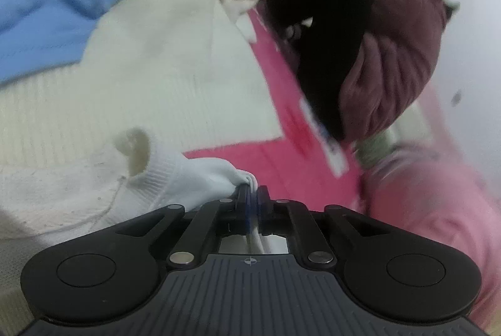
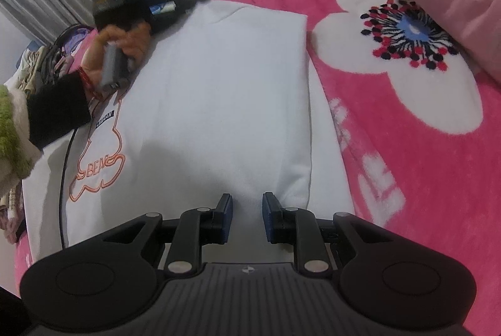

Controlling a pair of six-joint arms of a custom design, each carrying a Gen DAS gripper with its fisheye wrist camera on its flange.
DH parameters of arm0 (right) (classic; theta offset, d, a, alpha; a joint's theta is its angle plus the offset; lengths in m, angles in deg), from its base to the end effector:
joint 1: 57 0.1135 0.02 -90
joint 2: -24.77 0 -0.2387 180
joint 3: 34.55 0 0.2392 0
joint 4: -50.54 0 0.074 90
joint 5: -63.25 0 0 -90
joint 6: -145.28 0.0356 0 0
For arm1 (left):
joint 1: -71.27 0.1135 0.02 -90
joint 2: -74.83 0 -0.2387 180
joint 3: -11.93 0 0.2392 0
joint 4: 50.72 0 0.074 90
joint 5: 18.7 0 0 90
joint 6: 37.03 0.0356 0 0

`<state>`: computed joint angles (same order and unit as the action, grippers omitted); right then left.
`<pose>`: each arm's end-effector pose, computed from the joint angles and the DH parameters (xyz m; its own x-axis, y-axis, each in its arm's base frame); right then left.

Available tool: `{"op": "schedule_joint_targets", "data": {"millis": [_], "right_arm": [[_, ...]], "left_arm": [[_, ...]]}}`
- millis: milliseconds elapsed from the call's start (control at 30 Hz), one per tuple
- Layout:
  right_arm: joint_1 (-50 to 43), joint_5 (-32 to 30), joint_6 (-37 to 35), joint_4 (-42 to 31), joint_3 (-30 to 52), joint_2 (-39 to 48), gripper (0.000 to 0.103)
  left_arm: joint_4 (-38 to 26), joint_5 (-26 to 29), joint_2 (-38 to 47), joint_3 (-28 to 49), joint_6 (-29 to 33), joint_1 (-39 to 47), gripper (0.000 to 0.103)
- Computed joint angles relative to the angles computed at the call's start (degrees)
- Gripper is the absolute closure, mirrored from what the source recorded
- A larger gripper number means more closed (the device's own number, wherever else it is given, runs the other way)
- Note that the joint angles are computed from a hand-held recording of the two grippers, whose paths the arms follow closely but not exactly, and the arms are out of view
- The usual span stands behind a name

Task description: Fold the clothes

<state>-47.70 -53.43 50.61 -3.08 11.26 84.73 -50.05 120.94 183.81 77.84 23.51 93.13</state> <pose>0.1676 0.0436 0.1637 -0.8851 -0.2187 -0.4109 -0.3854 0.8393 0.3835 0.3294 0.1029 0.1104 -0.6832 -0.6172 -0.3903 -0.0630 0.5823 -0.8106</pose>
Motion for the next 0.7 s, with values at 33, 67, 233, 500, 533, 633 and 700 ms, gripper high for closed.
{"op": "schedule_joint_targets", "data": {"millis": [33,67,233,500,533,633,700], "right_arm": [[-0.03,-0.02,-0.06,0.04,-0.04,-0.03,0.081],[-0.08,-0.07,-0.13,0.11,-0.1,-0.05,0.081],[-1.29,-1.39,-0.05,0.78,-0.55,0.36,0.081],[-2.51,-2.63,-0.68,1.51,-1.46,-0.15,0.081],[-2.69,-2.82,-0.77,1.61,-1.61,-0.27,0.081],[-2.92,-3.05,-0.97,1.91,-1.89,-0.55,0.081],[-2.33,-2.47,-1.01,1.87,-1.95,-1.08,0.081]], "left_arm": [[1.0,1.34,0.56,0.05,-1.73,0.76,0.097],[1.02,1.86,0.65,0.34,-2.58,1.23,0.096],[14.97,-2.85,1.41,-3.04,-18.35,3.2,0.097],[6.06,-0.92,-10.44,-6.28,-11.65,2.36,0.086],[2.16,0.3,-13.26,-6.71,-7.94,0.97,0.086],[-9.2,2.45,-19.82,-7.29,2.73,-5.01,0.084],[-14.93,0.98,-21.98,-7.25,8.75,-10.14,0.084]]}}
